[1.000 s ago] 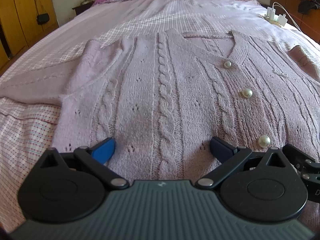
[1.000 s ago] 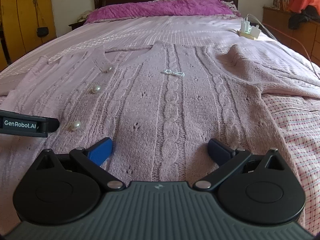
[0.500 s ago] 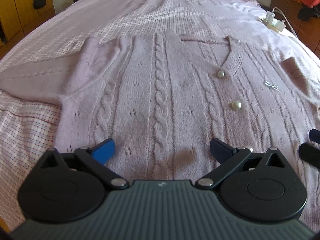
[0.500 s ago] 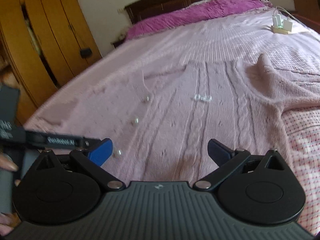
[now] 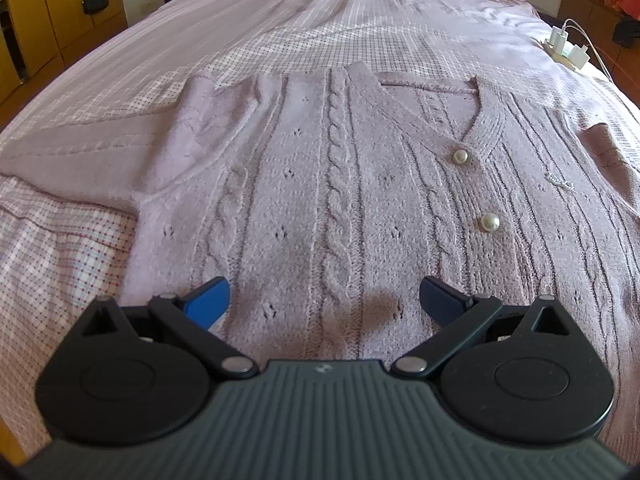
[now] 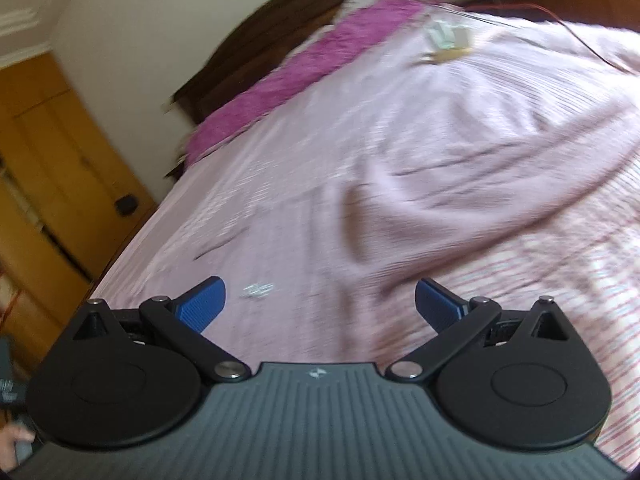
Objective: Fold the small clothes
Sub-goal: 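Move the right gripper to the cardigan sleeve and close on its cuff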
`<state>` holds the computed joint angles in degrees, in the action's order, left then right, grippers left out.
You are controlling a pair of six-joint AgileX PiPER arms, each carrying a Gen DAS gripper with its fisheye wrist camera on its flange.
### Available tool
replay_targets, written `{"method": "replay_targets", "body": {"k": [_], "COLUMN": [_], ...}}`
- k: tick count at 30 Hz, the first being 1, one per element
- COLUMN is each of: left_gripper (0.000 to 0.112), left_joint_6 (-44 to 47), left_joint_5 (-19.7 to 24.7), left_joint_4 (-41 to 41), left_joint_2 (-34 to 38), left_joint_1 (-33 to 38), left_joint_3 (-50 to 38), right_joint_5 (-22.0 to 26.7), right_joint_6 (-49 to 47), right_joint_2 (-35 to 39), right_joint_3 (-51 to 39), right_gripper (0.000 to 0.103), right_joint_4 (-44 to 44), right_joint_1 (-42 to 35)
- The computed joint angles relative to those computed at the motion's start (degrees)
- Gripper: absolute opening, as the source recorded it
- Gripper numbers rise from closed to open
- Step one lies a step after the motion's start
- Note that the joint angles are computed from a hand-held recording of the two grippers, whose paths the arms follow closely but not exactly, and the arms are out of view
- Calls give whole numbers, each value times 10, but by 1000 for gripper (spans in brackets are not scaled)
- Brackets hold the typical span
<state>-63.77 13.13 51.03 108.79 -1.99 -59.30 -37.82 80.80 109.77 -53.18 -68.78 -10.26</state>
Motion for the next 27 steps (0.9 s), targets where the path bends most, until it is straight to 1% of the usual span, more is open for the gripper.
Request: {"method": "replay_targets", "body": {"k": [2, 4, 9, 12, 16, 19, 24, 27], "left_gripper": [103, 103, 103, 103, 103, 103, 103, 103], "left_joint_6": [-6, -15, -9, -6, -28, -32, -46, -54], "left_joint_5": [6, 10, 21, 28, 33, 39, 48, 50], "left_joint_4": [3, 9, 0, -2, 21, 26, 41, 48], "left_joint_2": [1, 1, 7, 9, 8, 6, 5, 4], "left_joint_1": [-2, -5, -11, -16, -22, -24, -26, -27], "left_joint_3": [-1, -2, -10, -17, -16, -15, -16, -15], "right_joint_5": [-5, -8, 8, 22, -1, -9, 14, 30], "right_joint_6": [24, 28, 4, 30, 77, 73, 43, 41], "right_joint_2": [18, 36, 73, 96, 140, 163, 186, 192], "right_joint_3": [-15, -28, -62, -99, -150, -171, -196, -212], "right_gripper": [103, 103, 103, 103, 103, 103, 103, 102], "right_joint_4": [-12, -6, 31, 22, 17, 47, 104, 113], "right_joint_1": [-23, -38, -56, -63, -78, -81, -72, -69]}}
